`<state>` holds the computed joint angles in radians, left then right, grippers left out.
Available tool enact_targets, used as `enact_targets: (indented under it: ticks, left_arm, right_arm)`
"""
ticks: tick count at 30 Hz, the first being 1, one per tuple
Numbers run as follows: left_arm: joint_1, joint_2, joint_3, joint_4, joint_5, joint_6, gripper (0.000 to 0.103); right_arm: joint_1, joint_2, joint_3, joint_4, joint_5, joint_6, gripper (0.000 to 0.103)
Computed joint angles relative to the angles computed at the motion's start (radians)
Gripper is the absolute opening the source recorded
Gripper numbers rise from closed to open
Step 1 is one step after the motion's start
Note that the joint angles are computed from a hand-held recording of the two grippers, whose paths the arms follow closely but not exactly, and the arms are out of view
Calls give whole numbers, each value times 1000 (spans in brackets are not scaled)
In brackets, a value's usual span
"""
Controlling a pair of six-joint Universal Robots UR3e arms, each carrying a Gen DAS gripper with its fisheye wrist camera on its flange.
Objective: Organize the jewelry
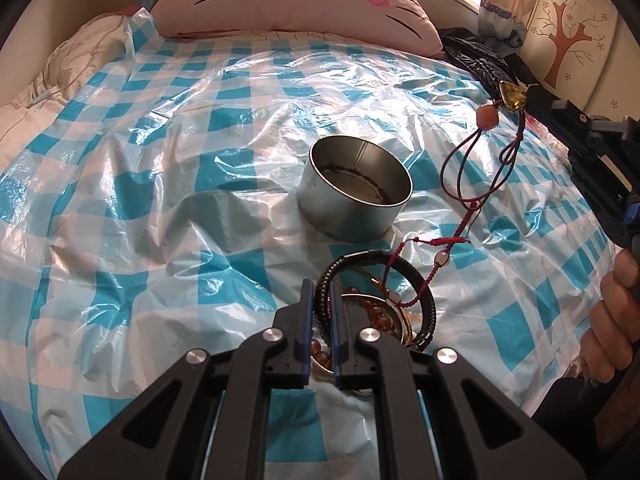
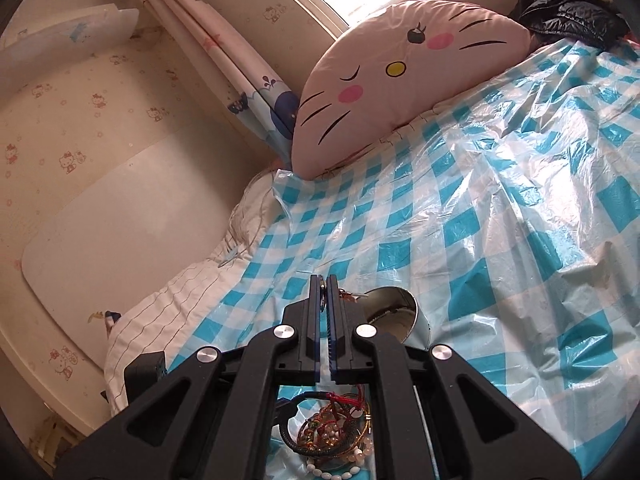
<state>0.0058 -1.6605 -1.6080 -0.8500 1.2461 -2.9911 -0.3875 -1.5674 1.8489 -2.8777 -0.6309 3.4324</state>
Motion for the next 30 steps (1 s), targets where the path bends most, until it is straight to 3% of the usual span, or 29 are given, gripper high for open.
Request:
enact_targets:
  ticks: [4, 6, 9, 10, 12, 13, 14, 15, 16, 18, 20, 21, 22, 24, 27, 30]
  left_arm:
    - [7, 8, -10, 12, -9, -3, 8]
    - [5, 3, -4, 7, -2, -5, 8]
    - [-25, -28, 31, -33, 39, 11, 8]
    - [-33, -30, 34, -33, 44, 19, 8]
    - [-38, -27, 31, -28, 47, 25, 8]
    - [-34, -25, 29, -27, 44, 22, 8]
    - [-25, -21, 26, -26, 35, 18, 8]
    - [-14, -17, 21, -25, 20, 14, 8]
    - [-4, -9, 12, -18, 7, 11, 8]
    - [4, -1, 3, -8, -5, 8, 8]
    - [2, -1, 2, -3, -4, 8, 8]
    - [1, -1, 1, -2, -5, 7, 8]
    - [2, 1, 0, 1, -8, 7, 8]
    - [8, 9, -10, 11, -16, 5, 8]
    - [14, 10, -10, 12, -19, -2, 8]
    - [23, 17, -18, 23, -23, -12, 8]
  right_arm:
    - [-15, -4, 12, -37, 9, 26, 3]
    - [-39, -12, 40, -121, 30, 70, 3]
    - [-109, 6, 70, -300, 195, 171, 3]
    - [-104, -27, 73, -257, 171, 127, 3]
    - [-47, -102, 41, -5, -6, -86, 3]
    - [-37, -80, 27, 58, 9, -101, 3]
    - [-67, -44, 39, 38, 108, -32, 3]
    - [-89, -40, 63, -19, 131, 25, 3]
    - [-89, -62, 65, -3, 93, -2, 3]
    - [-99, -45, 57, 20, 150, -13, 3]
    - [-63, -60, 13, 232, 29, -147, 3]
    - [-55, -28, -7, 270, 40, -129, 3]
    - [-72, 0, 4, 265, 117, -112, 3]
    - [-85, -24, 35, 186, 110, -87, 3]
    - [-46, -49, 8, 235, -22, -116, 4]
    - [75, 46, -174, 544, -254, -228, 12]
